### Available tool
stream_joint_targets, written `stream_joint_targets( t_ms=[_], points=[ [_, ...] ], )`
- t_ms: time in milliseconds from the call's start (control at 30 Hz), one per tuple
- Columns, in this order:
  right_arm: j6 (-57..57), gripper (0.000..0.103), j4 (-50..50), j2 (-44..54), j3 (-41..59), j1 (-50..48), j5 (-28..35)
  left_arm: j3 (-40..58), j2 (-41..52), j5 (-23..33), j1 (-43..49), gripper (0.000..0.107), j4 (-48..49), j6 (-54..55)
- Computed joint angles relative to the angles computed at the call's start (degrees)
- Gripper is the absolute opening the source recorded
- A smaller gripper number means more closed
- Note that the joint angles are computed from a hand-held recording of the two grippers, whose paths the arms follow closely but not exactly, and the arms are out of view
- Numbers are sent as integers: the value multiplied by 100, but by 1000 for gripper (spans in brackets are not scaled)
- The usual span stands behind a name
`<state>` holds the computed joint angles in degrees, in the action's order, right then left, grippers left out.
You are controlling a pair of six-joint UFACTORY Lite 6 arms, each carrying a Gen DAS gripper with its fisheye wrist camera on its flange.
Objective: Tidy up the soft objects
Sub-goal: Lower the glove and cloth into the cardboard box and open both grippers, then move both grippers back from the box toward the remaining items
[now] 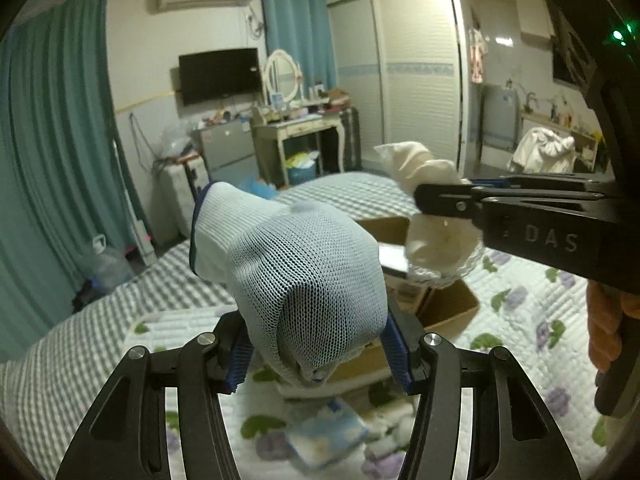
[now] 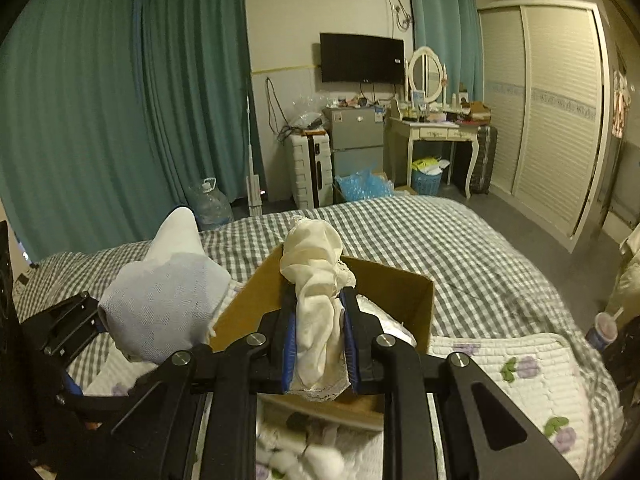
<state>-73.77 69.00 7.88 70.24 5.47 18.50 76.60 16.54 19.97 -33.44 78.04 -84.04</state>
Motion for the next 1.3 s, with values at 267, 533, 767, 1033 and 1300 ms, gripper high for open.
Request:
stream_joint_targets(
  t_ms=[267,533,767,1033,1300],
  points=[
    [20,19,-202,2185,1521,-88,125,937,1292,-180,226,55,273,-44],
    [-44,36,-40,2502,1856,-260,213,1119,1529,-129,225,72,669,-584],
    [-448,57,411,1504,1047,-284,24,853,831,327,60,85,427,-364],
    [1556,63,-1382,-681,31,-280,-46,-158,-1146,771,-288,86,-299,432],
    [3979,78,-3947,-3257,-982,-247,682,-958,-3020,1710,-1172,96,-877,1059]
  ],
)
